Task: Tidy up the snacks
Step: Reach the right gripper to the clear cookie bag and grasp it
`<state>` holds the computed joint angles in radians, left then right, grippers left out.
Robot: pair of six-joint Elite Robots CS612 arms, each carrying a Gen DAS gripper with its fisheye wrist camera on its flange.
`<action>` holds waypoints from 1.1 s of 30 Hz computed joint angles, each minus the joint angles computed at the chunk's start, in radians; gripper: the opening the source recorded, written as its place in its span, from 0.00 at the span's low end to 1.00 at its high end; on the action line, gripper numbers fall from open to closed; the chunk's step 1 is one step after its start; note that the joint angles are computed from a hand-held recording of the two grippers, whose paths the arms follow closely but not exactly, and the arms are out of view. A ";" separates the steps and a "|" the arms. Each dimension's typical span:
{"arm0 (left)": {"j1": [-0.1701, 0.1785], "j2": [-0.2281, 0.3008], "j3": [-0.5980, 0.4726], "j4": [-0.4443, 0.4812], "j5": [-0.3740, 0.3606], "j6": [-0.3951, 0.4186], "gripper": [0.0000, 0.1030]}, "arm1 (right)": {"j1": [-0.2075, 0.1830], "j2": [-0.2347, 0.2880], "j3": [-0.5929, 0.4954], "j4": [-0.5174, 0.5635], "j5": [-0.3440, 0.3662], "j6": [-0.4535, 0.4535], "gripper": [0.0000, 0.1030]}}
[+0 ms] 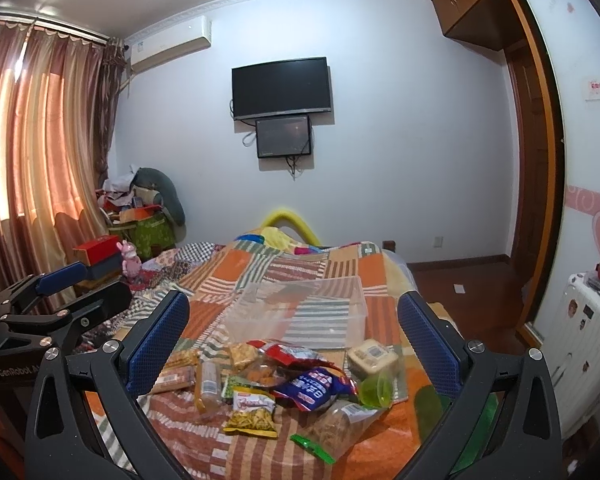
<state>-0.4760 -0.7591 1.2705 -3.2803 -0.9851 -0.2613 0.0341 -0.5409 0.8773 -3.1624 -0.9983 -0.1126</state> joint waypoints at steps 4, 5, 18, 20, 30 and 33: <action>0.009 0.003 -0.010 0.099 -0.002 -0.011 0.83 | 0.000 0.010 -0.010 0.064 -0.028 -0.031 1.00; 0.012 0.015 -0.020 0.090 -0.010 -0.023 0.81 | -0.001 0.012 -0.012 0.081 -0.034 -0.037 1.00; 0.064 0.086 -0.120 0.398 -0.201 -0.199 0.75 | -0.010 0.054 -0.101 0.503 -0.123 -0.107 0.85; 0.071 0.098 -0.142 0.447 -0.267 -0.239 0.72 | -0.014 0.063 -0.120 0.568 -0.111 -0.104 0.84; 0.087 0.160 -0.234 0.576 -0.379 -0.218 0.58 | -0.019 0.100 -0.195 0.722 -0.051 -0.126 0.70; 0.087 0.173 -0.256 0.590 -0.391 -0.197 0.55 | -0.021 0.117 -0.227 0.773 -0.020 -0.132 0.66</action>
<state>-0.3890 -0.5857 1.0142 -2.6900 -1.3763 -0.4580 0.0131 -0.4239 0.6504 -2.3892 -1.0188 -0.2446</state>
